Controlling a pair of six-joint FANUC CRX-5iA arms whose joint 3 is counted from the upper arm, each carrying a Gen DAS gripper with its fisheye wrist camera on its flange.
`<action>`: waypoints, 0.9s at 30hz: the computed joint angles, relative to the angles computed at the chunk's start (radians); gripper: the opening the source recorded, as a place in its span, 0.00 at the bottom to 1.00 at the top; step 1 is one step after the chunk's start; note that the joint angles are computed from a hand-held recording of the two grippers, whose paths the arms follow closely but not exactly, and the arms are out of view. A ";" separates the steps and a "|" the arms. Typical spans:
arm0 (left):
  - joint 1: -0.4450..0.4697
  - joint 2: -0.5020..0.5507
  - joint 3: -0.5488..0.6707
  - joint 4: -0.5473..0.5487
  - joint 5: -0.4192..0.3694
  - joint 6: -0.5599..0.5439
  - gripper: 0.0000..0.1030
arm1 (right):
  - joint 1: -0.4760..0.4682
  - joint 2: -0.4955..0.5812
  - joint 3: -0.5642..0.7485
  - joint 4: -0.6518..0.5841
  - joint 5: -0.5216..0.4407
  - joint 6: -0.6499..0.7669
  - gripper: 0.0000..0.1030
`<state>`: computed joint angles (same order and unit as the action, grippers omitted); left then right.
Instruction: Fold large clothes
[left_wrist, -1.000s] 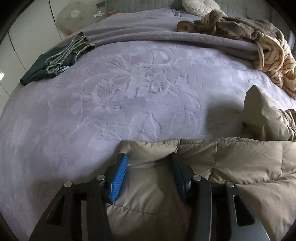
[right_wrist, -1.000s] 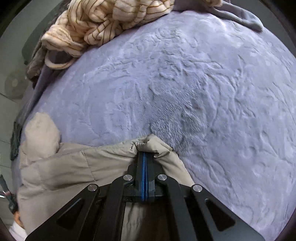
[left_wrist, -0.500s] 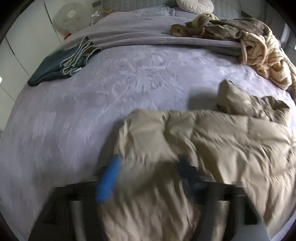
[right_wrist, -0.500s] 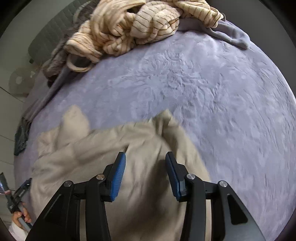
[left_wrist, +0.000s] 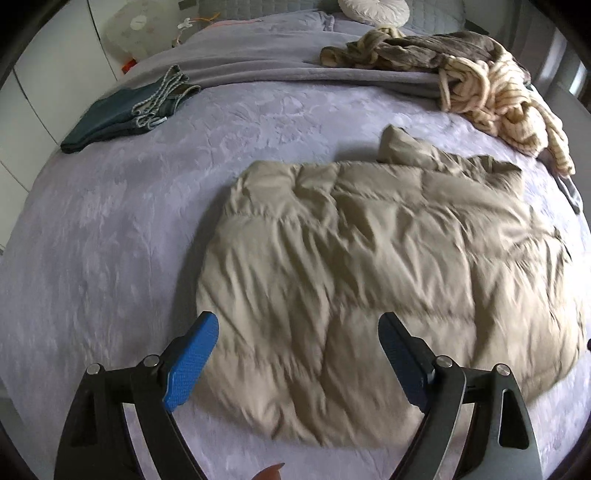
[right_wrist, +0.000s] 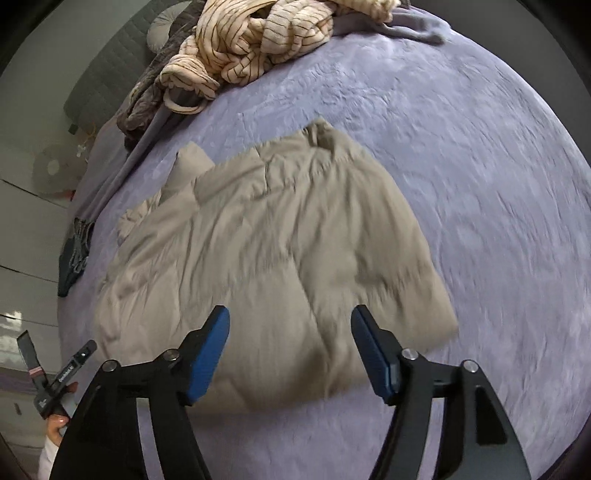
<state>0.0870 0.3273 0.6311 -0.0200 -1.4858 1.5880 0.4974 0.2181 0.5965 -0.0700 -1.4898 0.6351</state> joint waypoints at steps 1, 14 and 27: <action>0.000 -0.011 -0.012 0.006 -0.005 0.000 0.87 | 0.008 -0.020 -0.022 -0.003 0.003 -0.016 0.77; 0.019 -0.170 -0.217 0.062 -0.055 0.010 1.00 | 0.063 -0.180 -0.211 -0.097 0.036 -0.173 0.79; 0.102 -0.188 -0.377 0.244 -0.017 0.059 1.00 | 0.039 -0.263 -0.387 -0.216 0.243 -0.262 0.89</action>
<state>0.1891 0.1390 0.2538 0.2242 -1.5030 1.6466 0.5362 -0.0446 0.2097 -0.2858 -1.2468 0.3727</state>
